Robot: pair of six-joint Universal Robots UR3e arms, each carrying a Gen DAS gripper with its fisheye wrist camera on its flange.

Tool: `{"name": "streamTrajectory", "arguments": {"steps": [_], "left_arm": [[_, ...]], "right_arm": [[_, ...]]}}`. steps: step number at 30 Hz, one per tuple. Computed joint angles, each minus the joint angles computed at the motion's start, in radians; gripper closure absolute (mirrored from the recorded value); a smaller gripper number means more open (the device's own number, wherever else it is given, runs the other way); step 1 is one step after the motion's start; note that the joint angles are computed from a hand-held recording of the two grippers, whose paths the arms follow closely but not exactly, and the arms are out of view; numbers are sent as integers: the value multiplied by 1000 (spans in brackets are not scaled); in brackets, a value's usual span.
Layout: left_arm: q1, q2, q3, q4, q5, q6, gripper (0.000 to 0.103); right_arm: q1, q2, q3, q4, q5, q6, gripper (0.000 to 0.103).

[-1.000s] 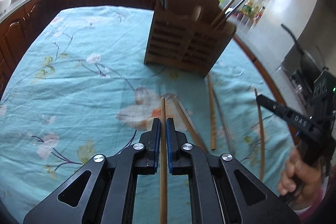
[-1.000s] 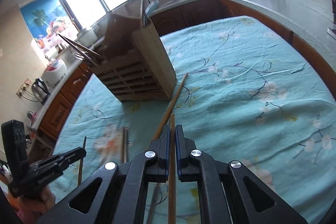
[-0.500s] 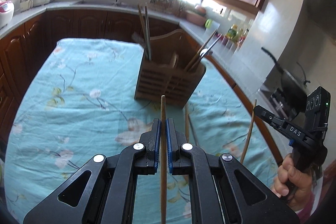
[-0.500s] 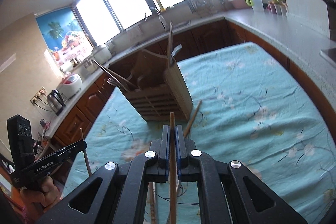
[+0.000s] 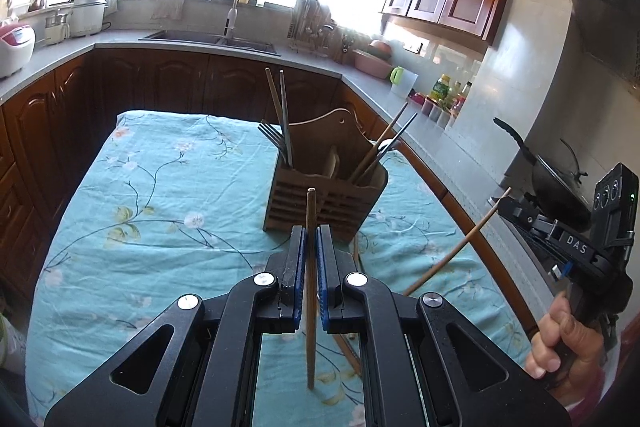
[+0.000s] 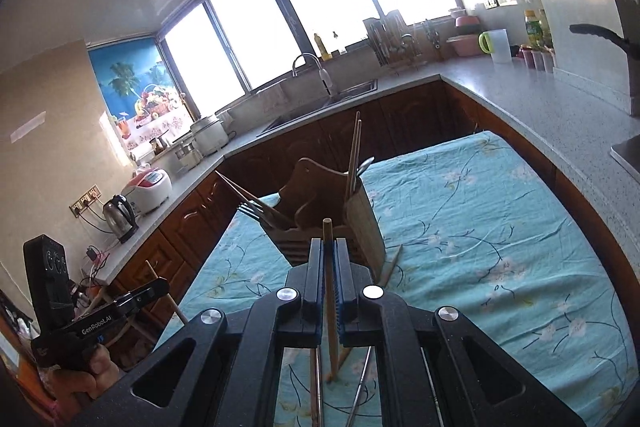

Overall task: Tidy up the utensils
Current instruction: 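Lift both held chopsticks and carry them above the wooden holder, then insert the chopsticks into the holder and open both tools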

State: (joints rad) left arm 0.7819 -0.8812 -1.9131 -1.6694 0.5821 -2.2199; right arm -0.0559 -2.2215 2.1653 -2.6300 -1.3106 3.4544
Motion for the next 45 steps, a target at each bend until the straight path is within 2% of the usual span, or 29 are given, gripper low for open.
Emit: {"name": "streamTrajectory", "arguments": {"steps": [6, 14, 20, 26, 29, 36, 41, 45], "left_arm": [[-3, -8, 5, 34, -12, -29, 98], [-35, -41, 20, 143, -31, -112, 98], [-99, -107, 37, 351, -37, -267, 98], [-215, -255, 104, 709, -3, -540, 98], [-272, -351, 171, 854, 32, -658, 98], [-407, -592, 394, 1090, 160, -904, 98], [-499, -740, 538, 1174, 279, -987, 98], [-554, -798, 519, 1293, 366, -1017, 98]], "right_arm": [[17, 36, -25, -29, -16, 2, 99], [25, 68, -54, -51, -24, 3, 99], [44, 124, -122, -67, -46, -5, 99], [48, 219, -243, -102, -67, -17, 99], [49, 275, -320, -119, -77, -19, 99], [42, 404, -481, -151, -106, -15, 99], [26, 483, -558, -179, -116, -4, 99], [35, 536, -562, -220, -146, -2, 99]]}}
